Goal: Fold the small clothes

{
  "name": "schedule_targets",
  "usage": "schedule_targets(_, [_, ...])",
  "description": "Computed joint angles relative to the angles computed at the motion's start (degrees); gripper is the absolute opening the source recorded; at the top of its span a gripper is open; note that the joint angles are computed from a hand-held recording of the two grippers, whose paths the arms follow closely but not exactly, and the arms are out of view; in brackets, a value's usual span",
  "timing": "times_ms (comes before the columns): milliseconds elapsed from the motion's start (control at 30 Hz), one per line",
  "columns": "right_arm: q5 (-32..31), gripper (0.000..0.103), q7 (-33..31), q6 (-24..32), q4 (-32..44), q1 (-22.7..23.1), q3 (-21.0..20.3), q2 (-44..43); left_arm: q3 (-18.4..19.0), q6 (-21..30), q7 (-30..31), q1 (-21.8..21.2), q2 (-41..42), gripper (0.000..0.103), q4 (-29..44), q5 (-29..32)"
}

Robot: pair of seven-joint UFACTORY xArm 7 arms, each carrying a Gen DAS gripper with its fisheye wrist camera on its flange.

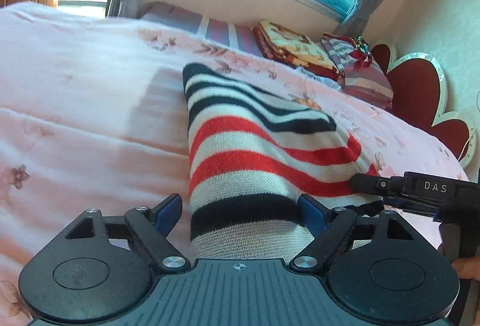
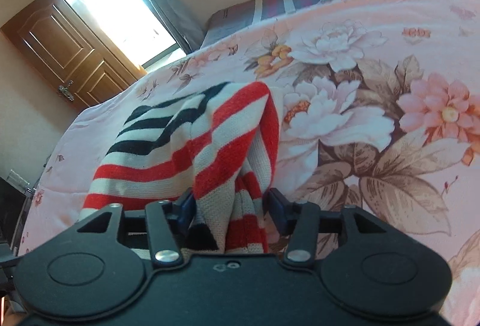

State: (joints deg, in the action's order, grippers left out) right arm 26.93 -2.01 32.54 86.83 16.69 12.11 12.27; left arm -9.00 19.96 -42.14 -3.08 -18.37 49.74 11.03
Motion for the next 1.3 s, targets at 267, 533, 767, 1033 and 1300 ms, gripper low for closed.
schedule_targets(267, [-7.1, 0.039, -3.7, -3.2, -5.1, 3.1, -0.1, -9.7, 0.6, 2.8, 7.0, -3.0, -6.1, 0.084, -3.1, -2.8])
schedule_targets(533, [-11.4, 0.033, -1.1, -7.8, -15.9, 4.5, -1.1, -12.0, 0.7, 5.0, 7.1, -3.8, -4.0, 0.084, -3.7, -6.2])
schedule_targets(767, [-18.0, 0.037, 5.5, -4.4, -13.8, 5.2, -1.1, -12.5, -1.3, 10.4, 4.5, -2.7, -3.6, 0.084, -0.1, -2.6])
schedule_targets(1033, [-22.2, 0.045, 9.6, -5.3, -8.0, 4.7, -1.5, -10.2, -2.2, 8.8, 2.0, -0.3, -0.1, 0.084, 6.9, 3.9])
schedule_targets(1300, [-42.1, 0.058, 25.1, 3.6, 8.0, 10.0, -5.4, 4.2, 1.1, 11.6, 1.9, -2.0, 9.7, 0.09, 12.6, 4.7])
